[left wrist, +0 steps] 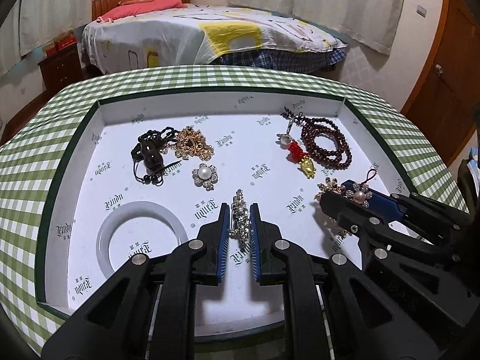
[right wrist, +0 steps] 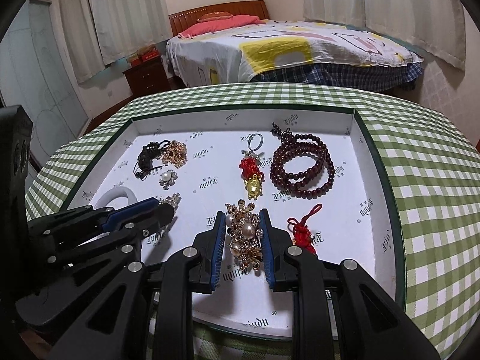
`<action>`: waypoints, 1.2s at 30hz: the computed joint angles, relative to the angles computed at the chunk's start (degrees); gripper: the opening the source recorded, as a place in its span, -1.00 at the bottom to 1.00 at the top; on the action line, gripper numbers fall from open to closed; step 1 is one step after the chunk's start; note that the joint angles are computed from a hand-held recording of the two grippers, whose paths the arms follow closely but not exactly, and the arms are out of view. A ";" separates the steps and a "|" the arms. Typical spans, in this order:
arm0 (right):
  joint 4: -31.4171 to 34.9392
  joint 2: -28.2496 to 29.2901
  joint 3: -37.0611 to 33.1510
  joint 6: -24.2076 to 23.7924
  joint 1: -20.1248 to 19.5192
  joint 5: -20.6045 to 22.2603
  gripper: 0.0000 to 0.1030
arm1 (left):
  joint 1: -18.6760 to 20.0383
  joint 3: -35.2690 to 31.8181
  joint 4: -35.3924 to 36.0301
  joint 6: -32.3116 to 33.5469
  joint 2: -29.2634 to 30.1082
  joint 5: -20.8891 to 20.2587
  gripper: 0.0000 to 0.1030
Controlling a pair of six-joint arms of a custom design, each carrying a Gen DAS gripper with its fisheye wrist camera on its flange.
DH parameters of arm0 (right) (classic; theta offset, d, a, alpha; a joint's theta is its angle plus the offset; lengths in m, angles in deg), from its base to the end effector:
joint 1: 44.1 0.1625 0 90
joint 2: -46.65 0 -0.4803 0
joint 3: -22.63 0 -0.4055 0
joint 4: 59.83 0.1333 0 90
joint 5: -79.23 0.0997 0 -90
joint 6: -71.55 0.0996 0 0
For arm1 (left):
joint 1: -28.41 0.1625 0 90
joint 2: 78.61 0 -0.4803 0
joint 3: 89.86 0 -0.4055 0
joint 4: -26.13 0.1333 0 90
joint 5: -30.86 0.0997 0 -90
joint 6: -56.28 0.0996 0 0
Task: Organize jewelry
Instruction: 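Carry both brooches into the tray and open both tools, then lift both open tools out of the tray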
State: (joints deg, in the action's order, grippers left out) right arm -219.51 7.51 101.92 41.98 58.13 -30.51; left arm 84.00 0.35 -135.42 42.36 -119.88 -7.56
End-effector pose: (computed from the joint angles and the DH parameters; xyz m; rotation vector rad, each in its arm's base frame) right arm 0.2701 -0.7758 0.1718 0.8352 -2.5291 0.6234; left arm -0.2456 -0.7326 0.1547 0.1924 2.3269 -0.8836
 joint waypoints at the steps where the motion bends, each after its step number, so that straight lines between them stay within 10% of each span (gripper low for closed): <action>1: 0.01 0.01 -0.05 0.02 -0.02 0.00 -0.55 | 0.01 -0.01 0.09 -0.21 -0.01 0.14 -0.74; 22: -0.98 -0.71 0.97 0.94 -0.28 -0.07 -0.49 | -0.36 1.33 -0.82 -0.19 -0.66 0.92 -0.03; 36: -6.20 -2.18 3.05 1.28 -0.52 -1.44 0.04 | -1.30 3.02 -0.66 -1.79 -1.69 2.67 0.42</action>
State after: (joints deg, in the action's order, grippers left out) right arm -225.72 5.33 104.97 43.26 57.60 -31.96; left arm 82.70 3.36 -136.08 40.57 -121.57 -4.89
